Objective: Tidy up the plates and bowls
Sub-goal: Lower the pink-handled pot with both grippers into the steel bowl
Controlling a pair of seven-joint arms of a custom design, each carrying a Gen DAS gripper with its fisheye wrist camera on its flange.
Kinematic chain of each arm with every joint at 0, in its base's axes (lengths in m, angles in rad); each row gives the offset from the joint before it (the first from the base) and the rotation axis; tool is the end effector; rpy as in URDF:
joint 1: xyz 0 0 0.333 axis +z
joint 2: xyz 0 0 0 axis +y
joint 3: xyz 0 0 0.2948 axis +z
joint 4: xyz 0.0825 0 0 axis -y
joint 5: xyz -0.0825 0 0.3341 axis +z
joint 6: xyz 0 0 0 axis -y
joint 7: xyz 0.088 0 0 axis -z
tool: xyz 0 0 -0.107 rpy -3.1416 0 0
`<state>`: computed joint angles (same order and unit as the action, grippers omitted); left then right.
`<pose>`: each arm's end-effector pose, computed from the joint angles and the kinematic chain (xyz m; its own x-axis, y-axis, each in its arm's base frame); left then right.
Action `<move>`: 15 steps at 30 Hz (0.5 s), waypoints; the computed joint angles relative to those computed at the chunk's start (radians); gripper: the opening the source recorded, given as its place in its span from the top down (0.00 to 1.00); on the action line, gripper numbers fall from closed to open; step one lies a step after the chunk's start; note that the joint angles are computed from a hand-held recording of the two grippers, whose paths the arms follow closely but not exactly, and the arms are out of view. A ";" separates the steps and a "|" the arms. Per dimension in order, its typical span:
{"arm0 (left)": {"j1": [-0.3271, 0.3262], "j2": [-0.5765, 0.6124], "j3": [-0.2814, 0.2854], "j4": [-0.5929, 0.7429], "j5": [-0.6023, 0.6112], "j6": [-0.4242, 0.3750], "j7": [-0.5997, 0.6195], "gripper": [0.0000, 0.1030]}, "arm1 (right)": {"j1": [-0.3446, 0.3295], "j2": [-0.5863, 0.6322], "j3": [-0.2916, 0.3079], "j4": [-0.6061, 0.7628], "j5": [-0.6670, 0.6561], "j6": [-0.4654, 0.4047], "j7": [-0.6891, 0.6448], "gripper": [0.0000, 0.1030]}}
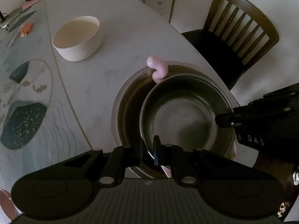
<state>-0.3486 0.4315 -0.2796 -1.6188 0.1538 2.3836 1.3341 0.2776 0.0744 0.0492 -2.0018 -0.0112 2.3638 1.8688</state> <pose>0.5415 -0.3591 0.4220 -0.4343 -0.8988 0.0593 -0.8555 0.3909 -0.3397 0.5222 0.1763 0.4537 0.0456 -0.9960 -0.0774 -0.9617 -0.0228 -0.2730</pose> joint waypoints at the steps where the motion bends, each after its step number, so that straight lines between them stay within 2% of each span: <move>1: 0.005 -0.001 -0.003 -0.002 -0.007 0.002 0.006 0.90 | -0.001 0.000 0.000 0.000 0.008 -0.001 -0.002 0.88; 6: 0.028 0.001 -0.014 0.000 -0.055 0.001 0.034 0.90 | -0.002 0.009 -0.001 0.013 0.014 -0.009 -0.015 0.85; 15: 0.053 -0.049 -0.020 -0.049 -0.100 0.043 0.074 0.90 | -0.004 -0.007 -0.001 0.027 0.013 -0.010 -0.042 0.80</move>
<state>-0.2954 0.3821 -0.2994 -1.6681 0.0535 2.4271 1.4081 0.2735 0.0672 0.0484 -1.9744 0.0019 2.3536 1.8263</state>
